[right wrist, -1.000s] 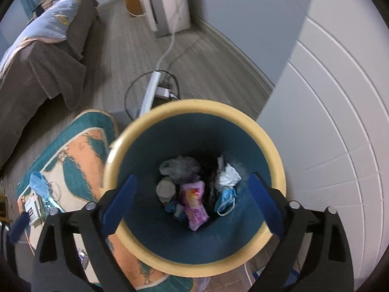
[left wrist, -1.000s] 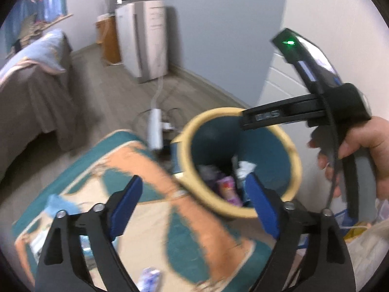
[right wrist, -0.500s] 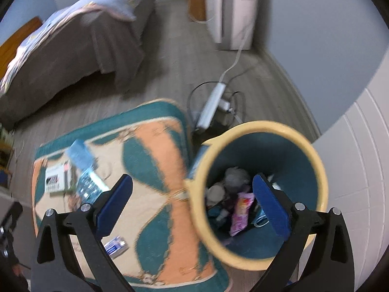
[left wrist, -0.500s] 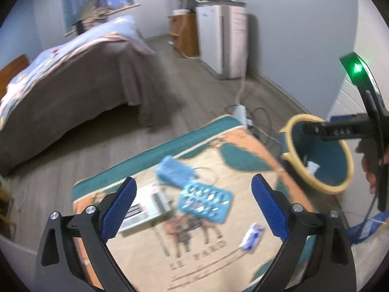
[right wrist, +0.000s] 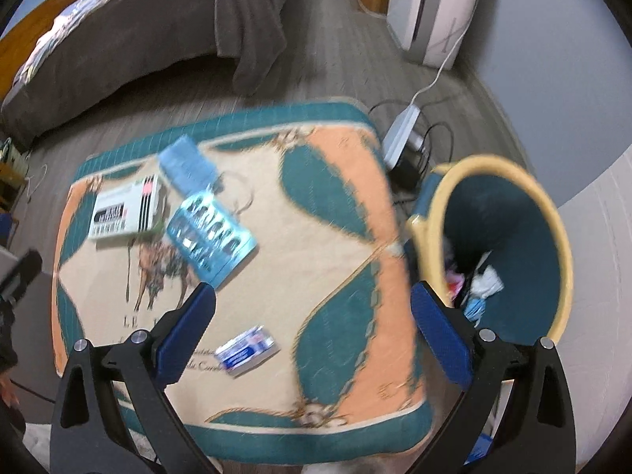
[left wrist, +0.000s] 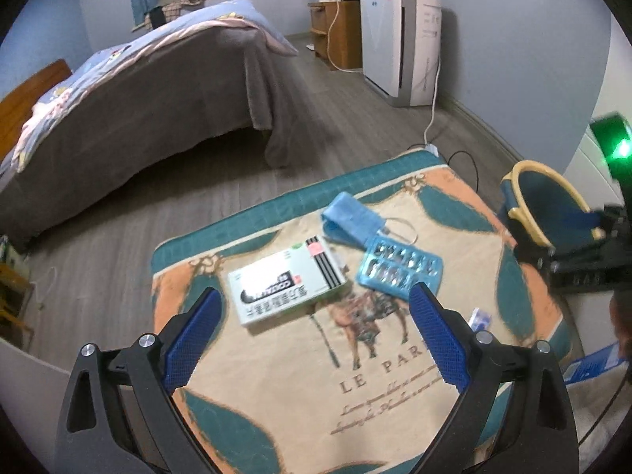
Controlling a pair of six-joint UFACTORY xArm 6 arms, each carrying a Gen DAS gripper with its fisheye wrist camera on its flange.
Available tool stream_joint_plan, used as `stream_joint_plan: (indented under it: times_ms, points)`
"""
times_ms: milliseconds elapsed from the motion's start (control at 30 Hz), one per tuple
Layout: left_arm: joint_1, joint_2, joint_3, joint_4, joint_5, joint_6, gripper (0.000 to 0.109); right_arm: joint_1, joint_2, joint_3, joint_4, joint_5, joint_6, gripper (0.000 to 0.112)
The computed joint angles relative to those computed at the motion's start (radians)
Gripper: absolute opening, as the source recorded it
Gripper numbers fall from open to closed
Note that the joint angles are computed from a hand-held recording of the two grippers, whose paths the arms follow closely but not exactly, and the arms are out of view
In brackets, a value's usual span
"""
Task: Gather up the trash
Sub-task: 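Grasp the small blue-white packet with the right gripper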
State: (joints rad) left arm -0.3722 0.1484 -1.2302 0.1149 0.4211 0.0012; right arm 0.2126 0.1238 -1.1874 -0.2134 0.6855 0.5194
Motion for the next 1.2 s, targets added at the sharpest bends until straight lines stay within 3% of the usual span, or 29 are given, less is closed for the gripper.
stream_joint_plan:
  times_ms: [200, 467, 700, 900, 1033, 1200]
  points:
    - [0.019, -0.003, 0.016, -0.017, 0.006, 0.018, 0.095, 0.04, 0.026, 0.017, -0.108, 0.013, 0.006, 0.097]
    - [0.02, 0.012, -0.007, -0.06, -0.001, 0.054, 0.095, 0.058, 0.077, 0.01, -0.011, 0.005, -0.139, 0.097]
    - [0.022, 0.034, -0.033, -0.096, 0.008, 0.08, 0.095, 0.085, 0.14, -0.036, 0.055, 0.064, -0.224, 0.097]
    - [0.028, 0.044, -0.046, -0.105, 0.024, 0.083, 0.095, 0.091, 0.18, -0.055, 0.047, 0.096, -0.246, 0.08]
    - [0.03, 0.053, -0.053, -0.095, 0.034, 0.074, 0.095, 0.095, 0.186, -0.054, 0.104, 0.082, -0.315, 0.053]
    - [0.028, 0.068, -0.066, -0.06, 0.05, 0.053, 0.095, 0.11, 0.184, -0.057, 0.145, 0.082, -0.333, 0.049]
